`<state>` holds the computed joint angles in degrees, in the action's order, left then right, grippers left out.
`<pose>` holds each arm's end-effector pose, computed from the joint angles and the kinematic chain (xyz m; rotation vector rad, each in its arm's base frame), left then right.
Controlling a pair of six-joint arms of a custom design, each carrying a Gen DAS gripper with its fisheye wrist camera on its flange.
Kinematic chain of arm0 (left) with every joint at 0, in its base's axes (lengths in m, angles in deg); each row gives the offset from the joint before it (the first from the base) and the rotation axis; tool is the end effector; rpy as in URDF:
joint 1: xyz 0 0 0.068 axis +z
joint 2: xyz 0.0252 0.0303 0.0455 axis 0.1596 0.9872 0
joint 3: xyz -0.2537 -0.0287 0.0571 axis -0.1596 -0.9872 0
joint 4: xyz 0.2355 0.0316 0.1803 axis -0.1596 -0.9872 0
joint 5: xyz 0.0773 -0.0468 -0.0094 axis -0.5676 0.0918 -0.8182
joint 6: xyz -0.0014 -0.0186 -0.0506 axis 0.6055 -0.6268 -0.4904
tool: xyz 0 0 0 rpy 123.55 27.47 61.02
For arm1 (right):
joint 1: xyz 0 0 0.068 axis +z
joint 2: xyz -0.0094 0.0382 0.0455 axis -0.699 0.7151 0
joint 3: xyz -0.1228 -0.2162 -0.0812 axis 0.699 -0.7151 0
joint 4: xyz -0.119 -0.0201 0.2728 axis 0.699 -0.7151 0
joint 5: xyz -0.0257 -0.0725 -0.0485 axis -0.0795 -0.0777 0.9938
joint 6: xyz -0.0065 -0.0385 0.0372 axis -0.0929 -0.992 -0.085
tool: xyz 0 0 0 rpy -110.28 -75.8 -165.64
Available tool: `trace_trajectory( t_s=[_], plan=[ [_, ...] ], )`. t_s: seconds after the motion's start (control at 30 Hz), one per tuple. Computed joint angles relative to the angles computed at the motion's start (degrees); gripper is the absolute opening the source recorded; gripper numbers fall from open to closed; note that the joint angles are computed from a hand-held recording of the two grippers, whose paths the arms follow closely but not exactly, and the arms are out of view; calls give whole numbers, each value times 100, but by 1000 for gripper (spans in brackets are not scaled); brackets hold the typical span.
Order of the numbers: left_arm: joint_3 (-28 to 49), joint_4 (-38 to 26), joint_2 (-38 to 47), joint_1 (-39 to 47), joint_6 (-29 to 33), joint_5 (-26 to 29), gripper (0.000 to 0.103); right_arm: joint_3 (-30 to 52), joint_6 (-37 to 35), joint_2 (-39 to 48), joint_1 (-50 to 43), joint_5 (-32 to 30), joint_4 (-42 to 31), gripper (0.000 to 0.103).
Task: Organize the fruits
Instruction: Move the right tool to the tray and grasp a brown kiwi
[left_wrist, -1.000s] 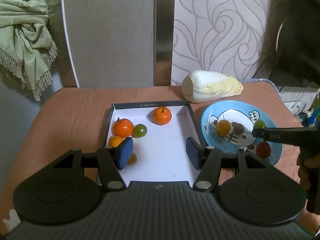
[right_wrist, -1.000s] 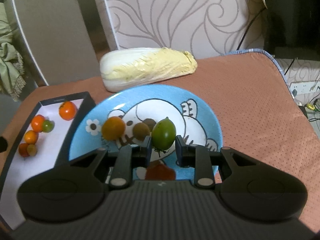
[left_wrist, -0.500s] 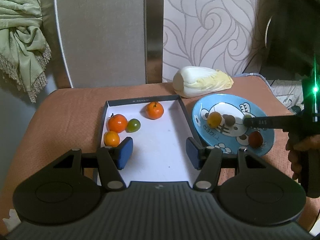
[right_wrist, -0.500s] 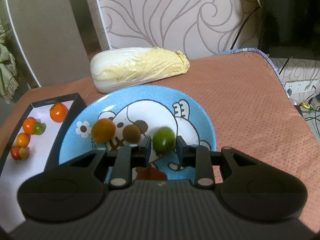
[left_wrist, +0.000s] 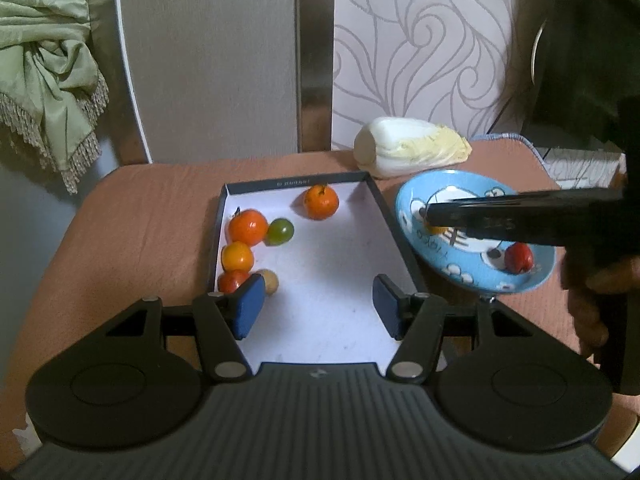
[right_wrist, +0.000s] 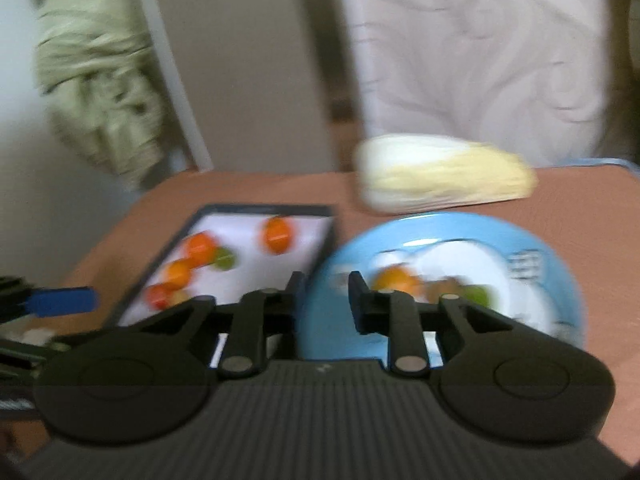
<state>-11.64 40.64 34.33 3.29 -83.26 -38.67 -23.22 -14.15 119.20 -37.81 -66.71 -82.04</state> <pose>0.2194 -0.0181 0.1902 -0.0496 2.2695 0.0420 0.3896 0.0607 0.1407 -0.4693 2.1540 0.5324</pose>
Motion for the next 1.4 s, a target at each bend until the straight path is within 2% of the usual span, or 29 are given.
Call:
trace_trajectory(
  t_s=[0.27, 0.3, 0.4, 0.6, 0.83, 1.0, 1.2, 1.27, 1.4],
  plan=[
    [-213, -251, -296, 177, 119, 158, 66, 1052, -1141, 593, 771, -364, -1378, 25],
    [-240, -284, -348, 169, 132, 161, 66, 1329, -1375, 790, 868, -334, -1695, 24],
    [-324, -357, -523, 146, 107, 137, 66, 1744, -1845, 1145, 1140, -51, -2060, 25],
    [-409, -494, -713, 226, -35, 16, 66, 2058, -2389, 1503, 1443, 308, -2002, 26],
    [-442, -617, -789, 327, -149, -135, 66, 2340, -2760, 1760, 1628, 349, -1983, 26],
    [-431, -527, -673, 180, -280, -299, 66, 2418, -2839, 1846, 1495, 142, -2076, 26],
    [-356, -273, -257, -12, -424, -507, 66, 2387, -2696, 1827, 1318, -64, -2108, 24],
    [-328, -129, -79, -155, -524, -777, 66, 2396, -2530, 1806, 1274, -78, -2058, 24],
    [-229, 289, 471, -430, -799, -1424, 66, 1685, -2086, 1105, 930, -242, -1657, 25]
  ],
)
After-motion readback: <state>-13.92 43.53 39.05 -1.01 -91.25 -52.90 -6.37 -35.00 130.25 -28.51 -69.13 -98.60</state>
